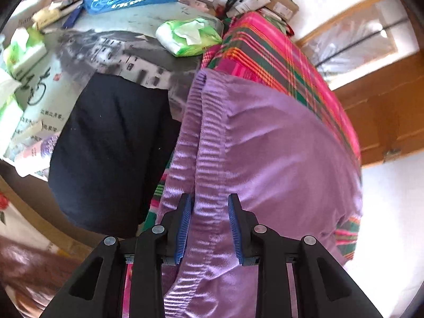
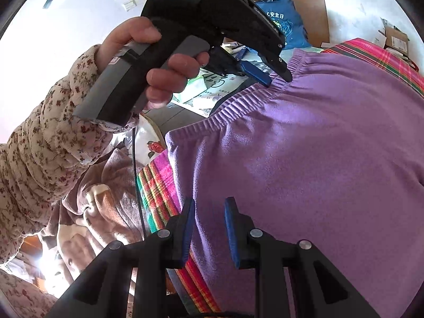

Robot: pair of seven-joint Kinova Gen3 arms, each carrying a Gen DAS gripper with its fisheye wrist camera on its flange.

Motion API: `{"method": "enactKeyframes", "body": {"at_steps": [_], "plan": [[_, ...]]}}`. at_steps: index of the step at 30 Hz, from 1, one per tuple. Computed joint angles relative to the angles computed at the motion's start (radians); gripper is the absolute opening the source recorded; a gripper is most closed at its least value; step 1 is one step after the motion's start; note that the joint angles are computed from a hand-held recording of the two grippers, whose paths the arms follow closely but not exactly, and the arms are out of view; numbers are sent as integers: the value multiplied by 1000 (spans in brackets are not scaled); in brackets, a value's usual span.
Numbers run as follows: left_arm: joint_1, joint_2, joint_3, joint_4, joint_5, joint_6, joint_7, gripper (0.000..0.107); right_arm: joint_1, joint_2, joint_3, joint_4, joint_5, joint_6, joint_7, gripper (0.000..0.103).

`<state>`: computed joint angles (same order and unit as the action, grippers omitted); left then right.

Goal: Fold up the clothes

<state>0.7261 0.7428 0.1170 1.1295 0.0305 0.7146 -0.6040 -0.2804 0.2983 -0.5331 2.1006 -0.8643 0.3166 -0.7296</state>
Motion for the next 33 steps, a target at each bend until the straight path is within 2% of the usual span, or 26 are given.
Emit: {"method": "enactKeyframes", "body": {"at_steps": [7, 9, 12, 16, 18, 21, 24, 27, 29, 33], "plan": [[-36, 3, 38, 27, 31, -68, -67, 30, 12, 0, -5, 7, -24, 3, 25, 24], [-54, -7, 60, 75, 45, -139, -95, 30, 9, 0, -1, 9, -28, 3, 24, 24], [-131, -21, 138, 163, 142, -261, -191, 30, 7, 0, 4, 9, -31, 8, 24, 24], [-264, -21, 292, 270, 298, -423, -350, 30, 6, 1, 11, 10, -38, 15, 25, 24], [-311, -5, 361, 301, 331, -484, -398, 30, 8, 0, 12, 12, -44, 19, 32, 24], [-313, 15, 377, 284, 306, -459, -393, 30, 8, -1, 18, 13, -53, 24, 40, 25], [-313, 10, 376, 297, 338, -459, -427, 30, 6, -2, 27, 11, -58, 32, 44, 25], [-324, 4, 389, 326, 363, -482, -448, 30, 5, -1, 34, 10, -67, 39, 52, 25], [-354, 14, 435, 347, 379, -513, -478, 30, 4, 1, 36, 8, -76, 43, 59, 25], [-361, 35, 446, 326, 387, -521, -491, 30, 7, -2, 41, 10, -97, 49, 80, 26]]}}
